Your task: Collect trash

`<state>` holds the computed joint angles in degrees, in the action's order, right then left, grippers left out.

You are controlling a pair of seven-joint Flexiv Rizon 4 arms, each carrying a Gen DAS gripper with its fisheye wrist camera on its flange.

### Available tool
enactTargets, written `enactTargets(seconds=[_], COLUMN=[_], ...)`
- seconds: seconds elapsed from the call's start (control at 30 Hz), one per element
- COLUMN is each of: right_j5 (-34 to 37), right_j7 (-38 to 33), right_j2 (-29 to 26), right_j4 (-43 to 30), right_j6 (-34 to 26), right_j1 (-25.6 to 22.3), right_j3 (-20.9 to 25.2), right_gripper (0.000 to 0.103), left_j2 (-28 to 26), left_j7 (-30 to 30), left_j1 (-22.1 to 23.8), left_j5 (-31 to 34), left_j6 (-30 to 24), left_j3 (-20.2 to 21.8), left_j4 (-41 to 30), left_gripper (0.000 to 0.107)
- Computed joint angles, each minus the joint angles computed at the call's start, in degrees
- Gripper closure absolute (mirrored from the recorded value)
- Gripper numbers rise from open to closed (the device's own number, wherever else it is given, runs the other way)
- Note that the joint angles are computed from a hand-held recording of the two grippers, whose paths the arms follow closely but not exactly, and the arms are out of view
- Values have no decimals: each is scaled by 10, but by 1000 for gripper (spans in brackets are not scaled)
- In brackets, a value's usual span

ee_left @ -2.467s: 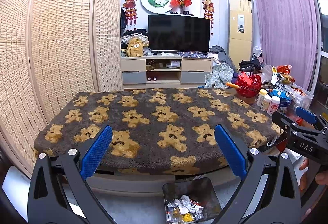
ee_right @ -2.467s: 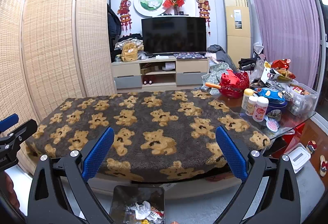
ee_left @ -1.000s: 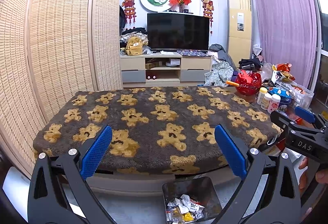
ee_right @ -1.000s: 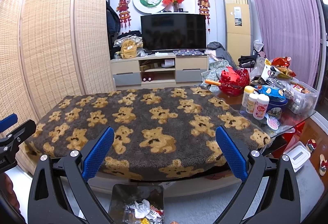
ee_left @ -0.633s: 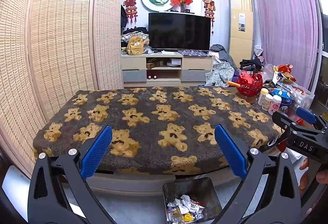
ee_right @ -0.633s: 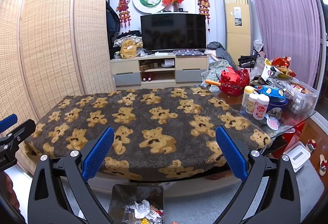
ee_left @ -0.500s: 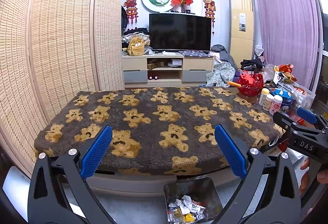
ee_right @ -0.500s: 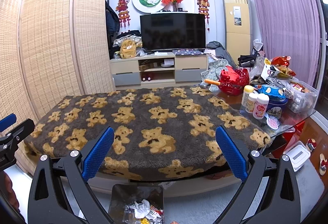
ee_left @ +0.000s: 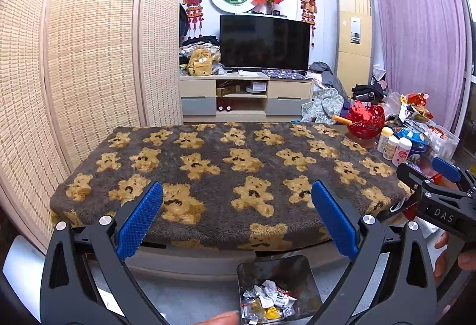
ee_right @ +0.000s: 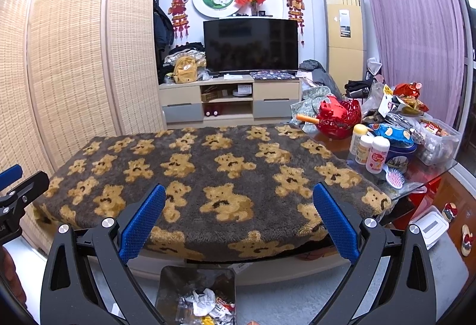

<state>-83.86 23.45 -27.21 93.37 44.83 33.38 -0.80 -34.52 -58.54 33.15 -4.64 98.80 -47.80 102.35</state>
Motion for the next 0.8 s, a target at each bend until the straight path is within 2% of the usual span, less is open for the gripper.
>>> enactTargets(seconds=[0.47,0.8], right_j5=[2,0], right_j7=[-1,-1], right_j2=[0,1], right_j4=[0,2], right_j6=[0,3], right_j1=[0,-2], right_j3=[0,0], right_gripper=[3,3], left_j2=[-1,-4], left_j7=[-7,-1], left_j1=[0,15], left_j5=[12,15], left_j6=[10,1], left_j3=[3,-17], left_j4=[-1,2], left_gripper=[12,12])
